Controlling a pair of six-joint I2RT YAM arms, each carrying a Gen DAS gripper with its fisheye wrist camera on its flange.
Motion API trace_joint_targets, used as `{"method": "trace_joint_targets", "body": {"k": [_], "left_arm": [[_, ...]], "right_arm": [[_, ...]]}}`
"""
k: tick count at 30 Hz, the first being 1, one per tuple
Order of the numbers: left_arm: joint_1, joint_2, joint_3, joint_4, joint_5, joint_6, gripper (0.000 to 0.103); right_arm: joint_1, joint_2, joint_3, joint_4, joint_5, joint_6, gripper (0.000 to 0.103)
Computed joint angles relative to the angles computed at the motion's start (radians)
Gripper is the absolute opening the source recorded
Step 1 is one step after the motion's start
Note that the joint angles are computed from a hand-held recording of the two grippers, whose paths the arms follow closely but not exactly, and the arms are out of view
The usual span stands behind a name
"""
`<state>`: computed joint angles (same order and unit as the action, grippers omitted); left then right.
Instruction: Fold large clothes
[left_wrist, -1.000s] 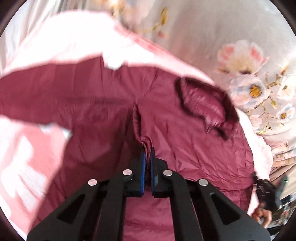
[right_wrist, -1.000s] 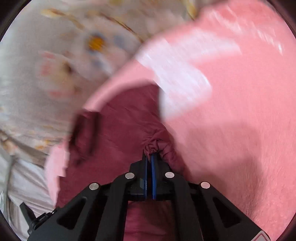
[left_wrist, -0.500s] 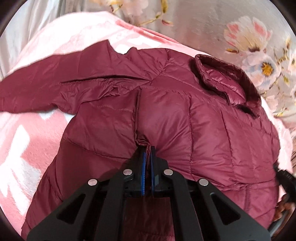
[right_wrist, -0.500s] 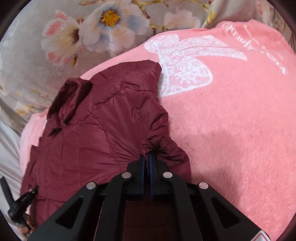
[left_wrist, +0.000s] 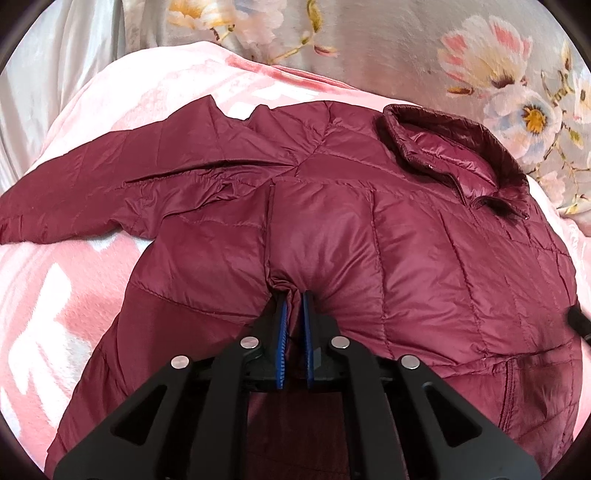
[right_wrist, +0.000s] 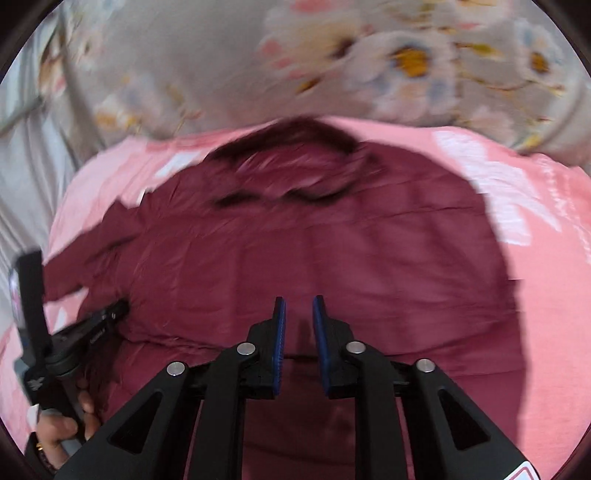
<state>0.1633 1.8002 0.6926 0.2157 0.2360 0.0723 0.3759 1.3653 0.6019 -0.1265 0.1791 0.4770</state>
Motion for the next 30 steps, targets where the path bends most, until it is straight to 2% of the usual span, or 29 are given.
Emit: {"method": "trace_joint_targets", "body": {"k": [3, 6, 10, 15, 21, 23, 26, 27, 28, 30], "left_arm": [[0.002, 0.000, 0.000, -0.001, 0.006, -0.002, 0.006], [0.004, 0.002, 0.001, -0.001, 0.009, 0.001, 0.007], [0.004, 0.003, 0.003, -0.005, 0.008, 0.009, 0.009], [0.003, 0.003, 0.003, -0.004, 0.004, 0.010, 0.009], [0.001, 0.002, 0.001, -0.004, 0.007, 0.006, 0.010], [0.026, 0.007, 0.010, -0.017, 0.067, 0.000, 0.018], [0.143, 0.012, 0.039, -0.087, 0.273, -0.017, 0.033], [0.181, 0.005, 0.046, -0.116, 0.318, -0.013, 0.033], [0.244, -0.017, 0.055, -0.164, 0.365, 0.005, 0.039], [0.349, -0.055, 0.073, -0.212, 0.408, 0.040, 0.056]], "right_arm": [[0.020, 0.102, 0.023, 0.044, -0.035, 0.033, 0.012], [0.038, 0.180, 0.027, 0.070, -0.020, 0.038, 0.012], [0.056, 0.190, -0.002, 0.114, 0.005, 0.046, 0.011], [0.110, 0.218, 0.034, 0.071, 0.095, 0.046, 0.011], [0.122, 0.242, 0.069, 0.037, 0.131, 0.035, 0.011], [0.131, 0.248, 0.077, 0.025, 0.146, 0.040, 0.011], [0.144, 0.259, 0.091, 0.007, 0.169, 0.040, 0.011], [0.148, 0.262, 0.096, 0.001, 0.177, 0.041, 0.011], [0.151, 0.265, 0.100, -0.004, 0.183, 0.040, 0.011], [0.154, 0.267, 0.104, -0.009, 0.189, 0.041, 0.011]]}}
